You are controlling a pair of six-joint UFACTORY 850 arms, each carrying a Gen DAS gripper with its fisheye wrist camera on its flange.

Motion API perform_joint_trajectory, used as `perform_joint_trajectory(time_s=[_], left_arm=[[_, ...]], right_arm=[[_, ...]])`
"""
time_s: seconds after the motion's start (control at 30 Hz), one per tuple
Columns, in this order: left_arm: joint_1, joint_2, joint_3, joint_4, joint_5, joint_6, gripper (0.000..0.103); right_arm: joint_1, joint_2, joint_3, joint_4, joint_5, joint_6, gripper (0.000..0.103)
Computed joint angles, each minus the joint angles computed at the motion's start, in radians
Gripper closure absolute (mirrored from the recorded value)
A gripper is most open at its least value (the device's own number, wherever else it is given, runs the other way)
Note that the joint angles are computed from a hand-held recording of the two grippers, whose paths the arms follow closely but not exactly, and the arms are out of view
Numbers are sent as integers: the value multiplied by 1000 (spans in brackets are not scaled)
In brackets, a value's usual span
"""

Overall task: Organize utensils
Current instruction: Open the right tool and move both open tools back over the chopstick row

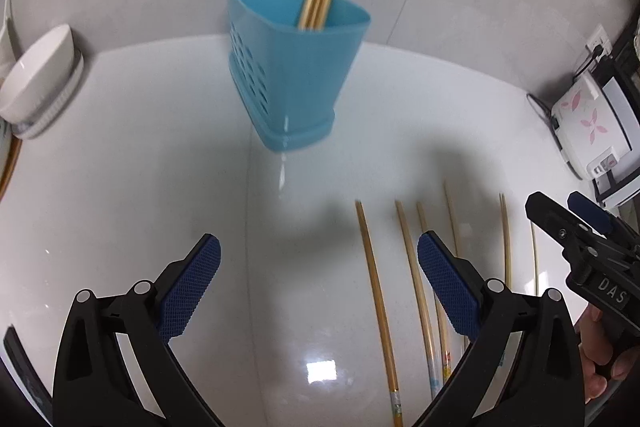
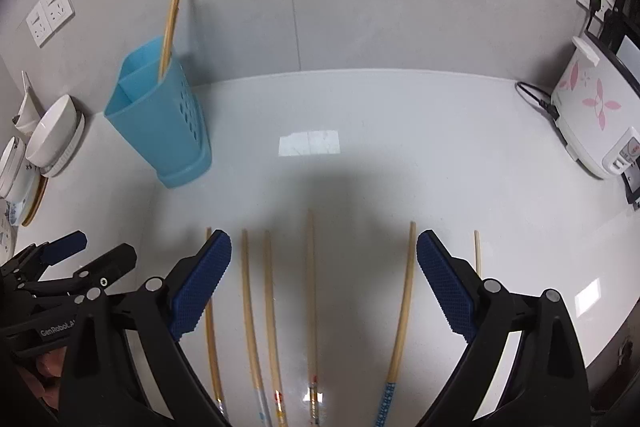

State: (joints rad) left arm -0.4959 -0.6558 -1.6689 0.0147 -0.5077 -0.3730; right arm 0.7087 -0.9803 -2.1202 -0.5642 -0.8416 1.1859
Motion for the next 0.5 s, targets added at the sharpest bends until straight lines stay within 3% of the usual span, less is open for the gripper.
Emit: perform_joint_trajectory(time_s=[0.5], left_arm=[[-49, -39, 38, 83, -83, -145, 6]], right_arm=[[7, 40, 145, 167, 50, -104, 17]])
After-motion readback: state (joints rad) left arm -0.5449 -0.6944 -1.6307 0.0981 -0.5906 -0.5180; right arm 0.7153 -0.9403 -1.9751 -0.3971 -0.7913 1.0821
